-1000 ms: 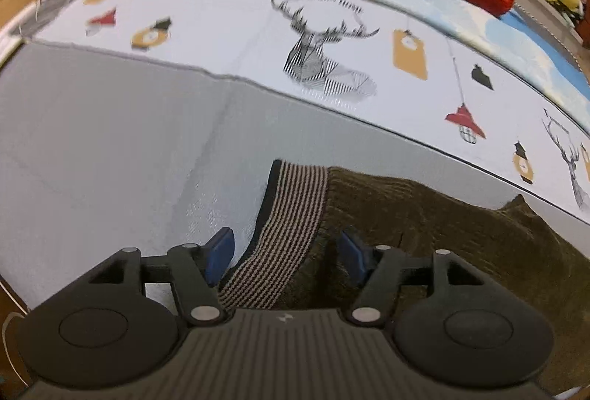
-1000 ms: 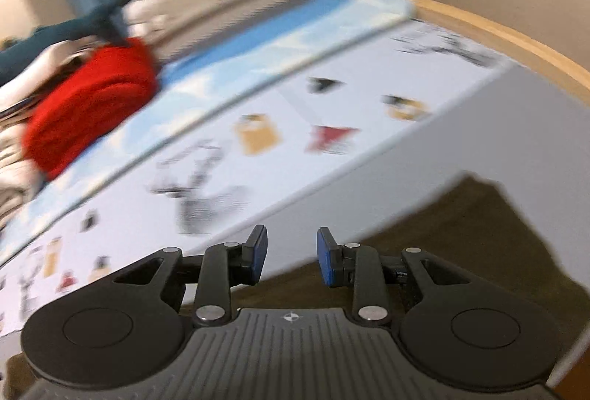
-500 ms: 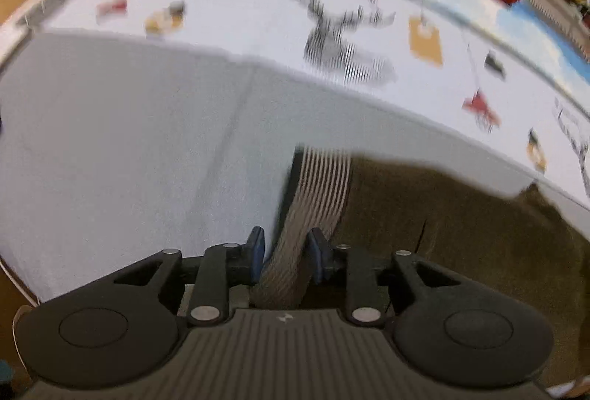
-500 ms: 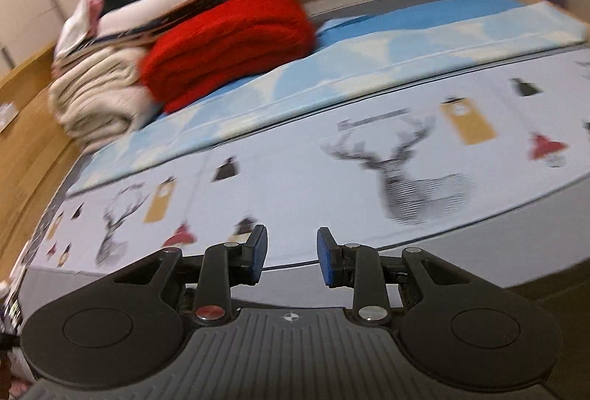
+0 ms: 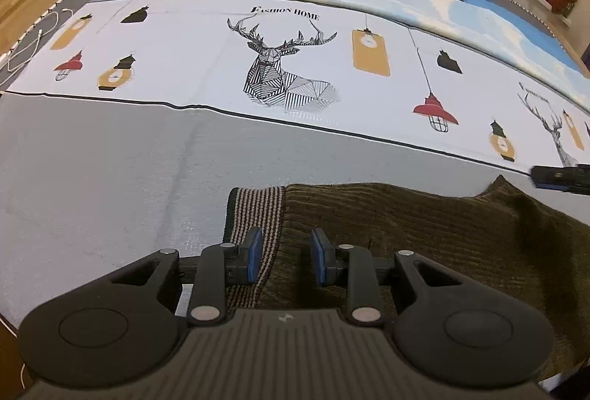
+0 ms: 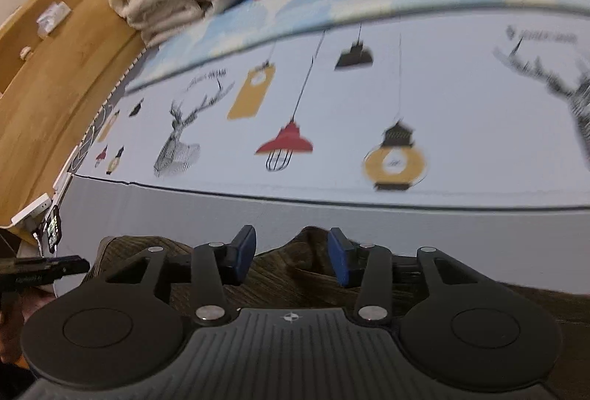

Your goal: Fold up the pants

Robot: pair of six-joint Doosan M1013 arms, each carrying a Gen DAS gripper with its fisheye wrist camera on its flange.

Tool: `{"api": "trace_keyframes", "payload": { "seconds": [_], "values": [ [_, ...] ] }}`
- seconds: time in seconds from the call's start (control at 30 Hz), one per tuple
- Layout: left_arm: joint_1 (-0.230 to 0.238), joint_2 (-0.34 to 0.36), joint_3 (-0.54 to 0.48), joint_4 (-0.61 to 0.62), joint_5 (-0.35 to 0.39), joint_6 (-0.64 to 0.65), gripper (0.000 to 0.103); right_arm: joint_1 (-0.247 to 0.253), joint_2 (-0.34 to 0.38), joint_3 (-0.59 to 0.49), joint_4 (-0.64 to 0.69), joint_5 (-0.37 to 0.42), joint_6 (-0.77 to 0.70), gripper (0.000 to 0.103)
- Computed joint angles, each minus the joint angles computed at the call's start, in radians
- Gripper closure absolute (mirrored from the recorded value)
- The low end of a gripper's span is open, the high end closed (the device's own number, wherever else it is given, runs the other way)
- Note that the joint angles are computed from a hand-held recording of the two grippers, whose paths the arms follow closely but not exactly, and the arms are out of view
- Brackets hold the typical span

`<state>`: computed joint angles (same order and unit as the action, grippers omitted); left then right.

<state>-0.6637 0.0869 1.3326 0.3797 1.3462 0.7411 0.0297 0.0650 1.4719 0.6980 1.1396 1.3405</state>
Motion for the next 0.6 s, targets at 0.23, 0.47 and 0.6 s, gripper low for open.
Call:
{"api": "trace_keyframes", "payload": {
  "seconds": [0.23, 0.47, 0.6],
  "values": [
    [0.007, -0.005, 0.007, -0.003, 0.006, 0.009, 0.071, 0.018, 0.071, -0.037, -0.027, 0.090, 0.030, 0.056],
    [0.010, -0.004, 0.003, 0.001, 0.004, 0.007, 0.071, -0.002, 0.077, -0.049, 0.082, 0.075, -0.041, 0.093],
    [0.004, 0.000, -0.002, 0.002, 0.003, 0.013, 0.071, 0.013, 0.050, -0.024, 0.027, -0.027, -0.042, 0.103]
  ]
}}
